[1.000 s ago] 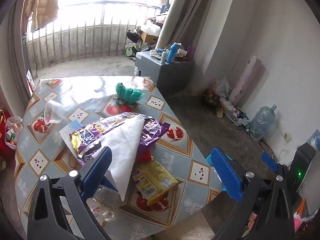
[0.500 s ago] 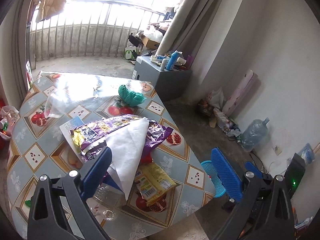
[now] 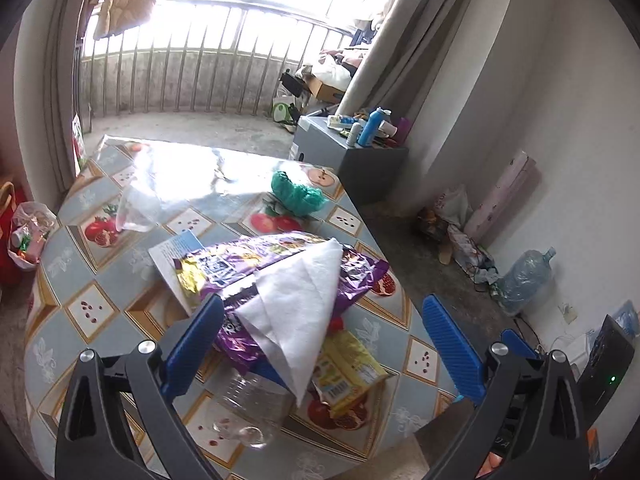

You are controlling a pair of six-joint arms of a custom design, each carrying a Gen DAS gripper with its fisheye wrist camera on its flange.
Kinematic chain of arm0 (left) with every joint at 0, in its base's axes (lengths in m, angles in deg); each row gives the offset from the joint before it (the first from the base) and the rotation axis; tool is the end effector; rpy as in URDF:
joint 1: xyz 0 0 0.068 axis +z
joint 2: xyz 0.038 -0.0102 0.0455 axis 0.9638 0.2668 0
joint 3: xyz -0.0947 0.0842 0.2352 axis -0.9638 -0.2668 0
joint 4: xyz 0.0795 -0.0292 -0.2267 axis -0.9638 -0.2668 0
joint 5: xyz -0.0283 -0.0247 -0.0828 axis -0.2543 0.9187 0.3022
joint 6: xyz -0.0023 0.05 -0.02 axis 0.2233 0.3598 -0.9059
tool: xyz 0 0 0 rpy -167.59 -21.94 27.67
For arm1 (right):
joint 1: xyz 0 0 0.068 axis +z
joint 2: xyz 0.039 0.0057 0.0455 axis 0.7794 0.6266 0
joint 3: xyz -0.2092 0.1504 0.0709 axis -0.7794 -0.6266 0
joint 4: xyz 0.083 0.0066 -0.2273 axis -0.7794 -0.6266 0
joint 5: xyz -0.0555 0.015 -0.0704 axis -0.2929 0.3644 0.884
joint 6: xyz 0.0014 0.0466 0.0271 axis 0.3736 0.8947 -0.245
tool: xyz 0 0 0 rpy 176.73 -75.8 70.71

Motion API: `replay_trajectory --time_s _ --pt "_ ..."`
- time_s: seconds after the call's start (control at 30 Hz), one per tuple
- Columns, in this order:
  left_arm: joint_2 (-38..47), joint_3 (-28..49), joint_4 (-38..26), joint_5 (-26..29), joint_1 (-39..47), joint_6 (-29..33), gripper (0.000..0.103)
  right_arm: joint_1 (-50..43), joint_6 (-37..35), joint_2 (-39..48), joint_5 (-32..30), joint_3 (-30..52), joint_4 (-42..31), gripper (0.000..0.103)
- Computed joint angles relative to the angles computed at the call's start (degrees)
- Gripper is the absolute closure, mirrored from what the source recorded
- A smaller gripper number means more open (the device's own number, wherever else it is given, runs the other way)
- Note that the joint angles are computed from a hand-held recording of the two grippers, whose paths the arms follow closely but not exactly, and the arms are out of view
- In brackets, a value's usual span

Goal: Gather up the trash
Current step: 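Move both open tools back toward the table, then close the left tool on the white tissue while the right tool grasps the yellow chip bag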

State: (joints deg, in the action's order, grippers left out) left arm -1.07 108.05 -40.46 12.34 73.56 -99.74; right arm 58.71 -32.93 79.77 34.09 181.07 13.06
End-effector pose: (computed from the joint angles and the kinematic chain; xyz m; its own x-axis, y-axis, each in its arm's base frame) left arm 0.1924 0.0005 0.3988 -0.5308 -0.4456 -0.7209 -0.3419 0.8909 -0.2989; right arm 0.3386 0.0595 0.3957 -0.5260 -0.2212 -0.8212 -0.5359 0.8360 0.1181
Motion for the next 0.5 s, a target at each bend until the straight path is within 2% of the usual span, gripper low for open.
replay_trajectory --time_s 0.17,0.3,0.5 --pt "-2.38 -2.72 1.66 0.12 3.15 3.83 0.006 1.48 1.14 -0.46 -1.40 -1.34 2.02 0.008" --pt "-3.81 -4.92 2.59 -0.47 5.16 7.05 0.006 0.12 2.32 1.34 -5.87 -1.18 2.67 0.008" --pt "-8.28 -10.76 5.89 -2.68 6.78 11.56 0.006 -2.61 4.40 3.39 -5.97 -0.72 5.06 0.008"
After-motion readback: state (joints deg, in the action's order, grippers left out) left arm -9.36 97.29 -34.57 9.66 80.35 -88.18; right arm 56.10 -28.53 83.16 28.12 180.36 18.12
